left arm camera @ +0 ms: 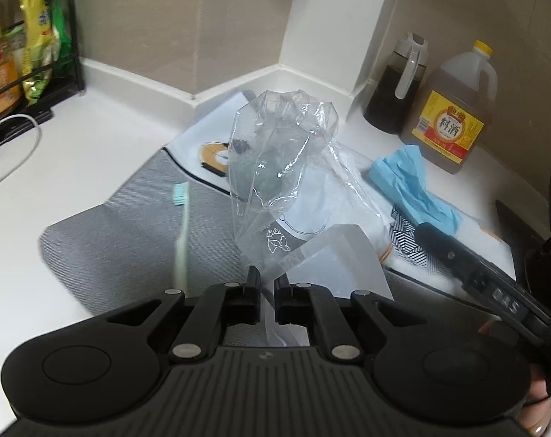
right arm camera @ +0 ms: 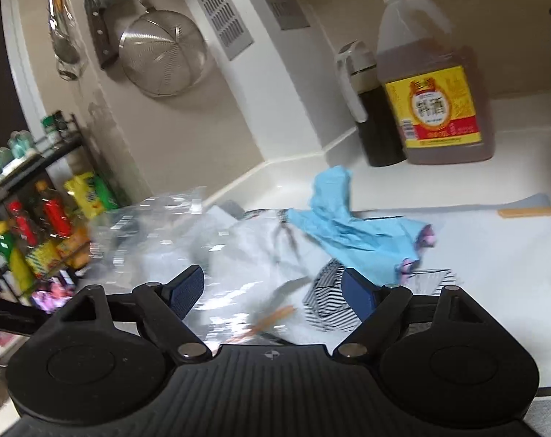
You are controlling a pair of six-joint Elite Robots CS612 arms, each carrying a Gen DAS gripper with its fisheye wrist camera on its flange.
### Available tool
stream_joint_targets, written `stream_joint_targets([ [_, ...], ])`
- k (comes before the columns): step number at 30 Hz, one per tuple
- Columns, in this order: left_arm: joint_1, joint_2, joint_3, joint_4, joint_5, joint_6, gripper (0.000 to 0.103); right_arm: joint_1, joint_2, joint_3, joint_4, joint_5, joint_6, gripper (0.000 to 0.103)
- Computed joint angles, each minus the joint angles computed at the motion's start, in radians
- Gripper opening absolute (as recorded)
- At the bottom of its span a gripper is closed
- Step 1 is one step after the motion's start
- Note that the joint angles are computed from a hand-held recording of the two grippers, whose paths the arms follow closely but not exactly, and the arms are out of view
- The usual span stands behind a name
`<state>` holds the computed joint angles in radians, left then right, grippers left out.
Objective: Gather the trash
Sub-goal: 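Lift the clear bag with the left tool while the right tool grasps the white plastic box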
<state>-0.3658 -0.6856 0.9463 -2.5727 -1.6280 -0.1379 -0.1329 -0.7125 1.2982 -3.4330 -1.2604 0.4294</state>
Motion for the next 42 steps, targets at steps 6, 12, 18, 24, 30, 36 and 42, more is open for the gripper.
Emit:
stream_joint_targets([
  [6, -0.018, 0.048, -0.07, 0.039, 0.049, -0.032, 0.008, -0.003, -0.003, -0.006, 0.035, 0.18, -0.149, 0.086],
  [12, -0.019, 0.049, -0.064, 0.02, 0.05, -0.032, 0.05, 0.02, -0.022, -0.001, 0.14, 0.138, -0.312, 0.01],
  [18, -0.007, 0.059, -0.075, -0.021, 0.034, -0.093, 0.09, 0.017, -0.018, 0.014, 0.03, 0.048, -0.205, 0.005],
  [24, -0.016, 0.084, -0.118, -0.017, 0.024, -0.079, 0.091, 0.021, -0.019, 0.02, 0.01, -0.016, -0.193, 0.005],
  [30, 0.002, 0.101, -0.135, -0.107, -0.101, -0.114, 0.091, 0.025, -0.029, 0.016, 0.129, -0.112, -0.128, 0.005],
  [36, -0.011, 0.126, -0.185, -0.03, 0.029, -0.11, 0.092, 0.03, -0.029, 0.029, 0.078, -0.257, -0.018, 0.005],
  [42, -0.023, 0.167, -0.263, 0.048, 0.093, -0.046, 0.077, 0.028, -0.029, 0.025, 0.114, -0.232, -0.024, 0.009],
])
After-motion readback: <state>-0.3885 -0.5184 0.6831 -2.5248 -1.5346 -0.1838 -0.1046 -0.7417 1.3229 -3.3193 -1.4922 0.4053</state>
